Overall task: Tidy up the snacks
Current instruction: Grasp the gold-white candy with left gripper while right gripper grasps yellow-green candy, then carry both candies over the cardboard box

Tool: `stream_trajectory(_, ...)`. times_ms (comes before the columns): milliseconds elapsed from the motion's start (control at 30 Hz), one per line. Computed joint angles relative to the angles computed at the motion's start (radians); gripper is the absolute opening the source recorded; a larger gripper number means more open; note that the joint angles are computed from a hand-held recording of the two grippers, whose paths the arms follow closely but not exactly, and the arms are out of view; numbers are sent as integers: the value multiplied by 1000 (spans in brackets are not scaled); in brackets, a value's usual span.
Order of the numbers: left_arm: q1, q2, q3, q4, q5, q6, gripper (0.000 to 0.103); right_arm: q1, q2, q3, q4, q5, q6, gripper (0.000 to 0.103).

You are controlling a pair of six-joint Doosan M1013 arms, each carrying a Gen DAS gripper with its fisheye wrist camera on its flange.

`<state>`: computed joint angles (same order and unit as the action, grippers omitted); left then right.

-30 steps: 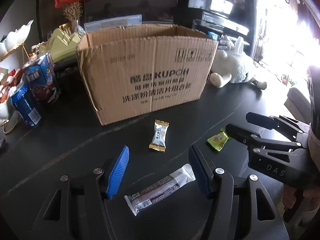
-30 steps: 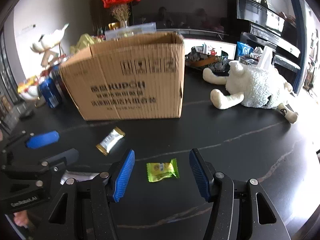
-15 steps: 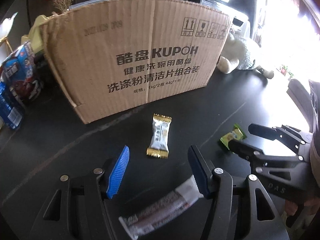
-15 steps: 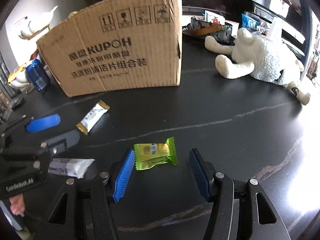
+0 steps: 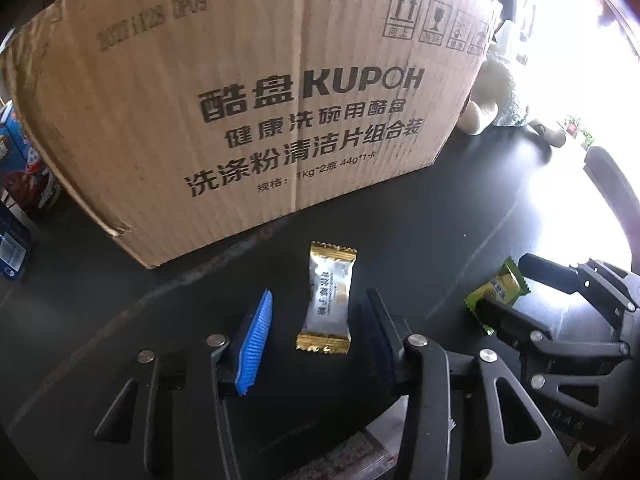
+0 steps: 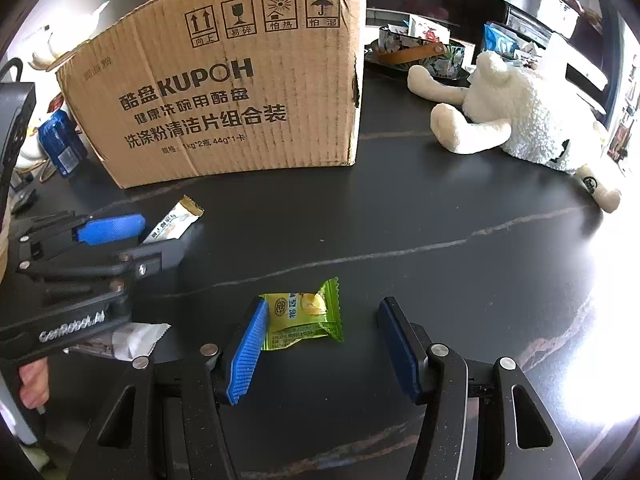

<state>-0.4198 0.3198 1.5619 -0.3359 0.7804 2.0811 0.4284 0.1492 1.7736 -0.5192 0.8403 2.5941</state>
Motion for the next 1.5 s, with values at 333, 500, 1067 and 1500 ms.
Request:
stream_trajectory(333, -2, -1, 5, -14, -9, 1, 19, 2, -3, 6, -24, -19, 31, 30)
stream_trajectory(500, 1, -8, 10, -47, -10, 15, 19, 1, -6, 7, -28, -31, 31, 22)
stream_trajectory(1067, 20, -59, 42, -131, -15, 58, 19, 14, -37, 30, -75, -124, 78, 14)
stream_trajectory(1500, 20, -101, 58, -132, -34, 30, 19, 24, -64, 42, -125, -182, 117, 14)
